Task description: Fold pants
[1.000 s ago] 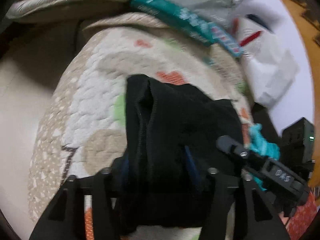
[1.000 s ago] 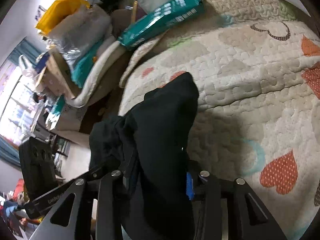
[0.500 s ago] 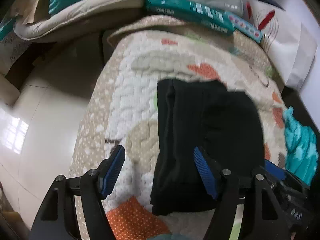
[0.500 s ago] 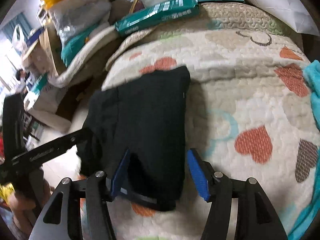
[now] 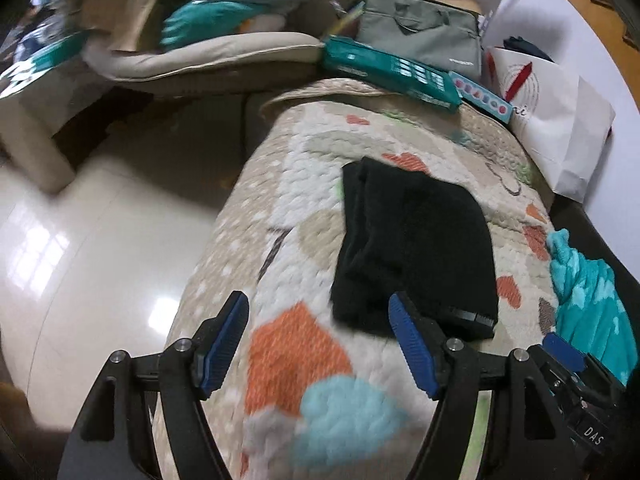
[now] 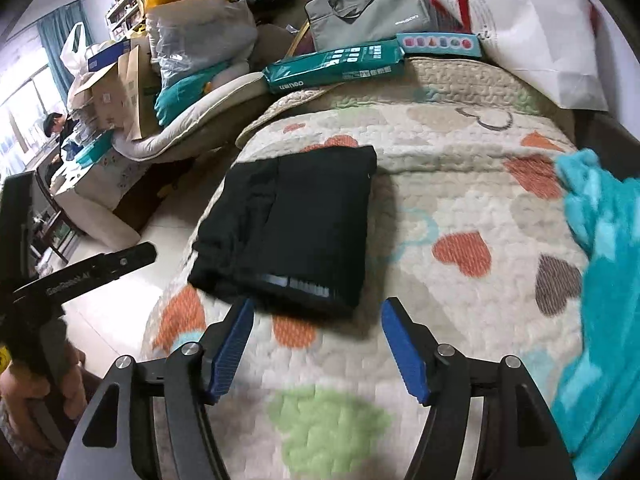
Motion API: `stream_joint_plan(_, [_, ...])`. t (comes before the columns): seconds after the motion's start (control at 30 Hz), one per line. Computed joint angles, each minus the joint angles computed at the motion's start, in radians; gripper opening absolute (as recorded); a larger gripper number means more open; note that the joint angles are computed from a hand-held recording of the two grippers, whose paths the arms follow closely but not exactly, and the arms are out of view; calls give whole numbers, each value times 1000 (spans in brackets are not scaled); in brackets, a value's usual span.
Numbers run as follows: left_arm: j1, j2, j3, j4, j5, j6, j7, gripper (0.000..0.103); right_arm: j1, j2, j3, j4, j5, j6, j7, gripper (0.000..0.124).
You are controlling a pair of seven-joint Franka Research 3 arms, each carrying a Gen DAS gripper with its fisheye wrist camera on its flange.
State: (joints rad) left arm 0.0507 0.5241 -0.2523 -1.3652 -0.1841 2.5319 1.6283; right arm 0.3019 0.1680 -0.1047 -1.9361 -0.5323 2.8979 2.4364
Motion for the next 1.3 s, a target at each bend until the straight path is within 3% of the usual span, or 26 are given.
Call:
stream_joint_plan(0.07, [13,-41,-4,-79,-22,30,-6,78,16,-19,-8,-38,-31,-1,76,72])
stream_joint_plan(0.2, [0,-34,9,-93,9,16,2,78,1,-27,17,-79,13,-2,79,73])
stream_joint_plan(0.47, [-34,-32,29,-124,99,99,5,78,17,-16,14,-56,-130,-66,177,75])
stream_joint_plan(1.3, [-38,-15,17,-93,112,23,26,78,31,20,14,-29,-141,-95,172,78])
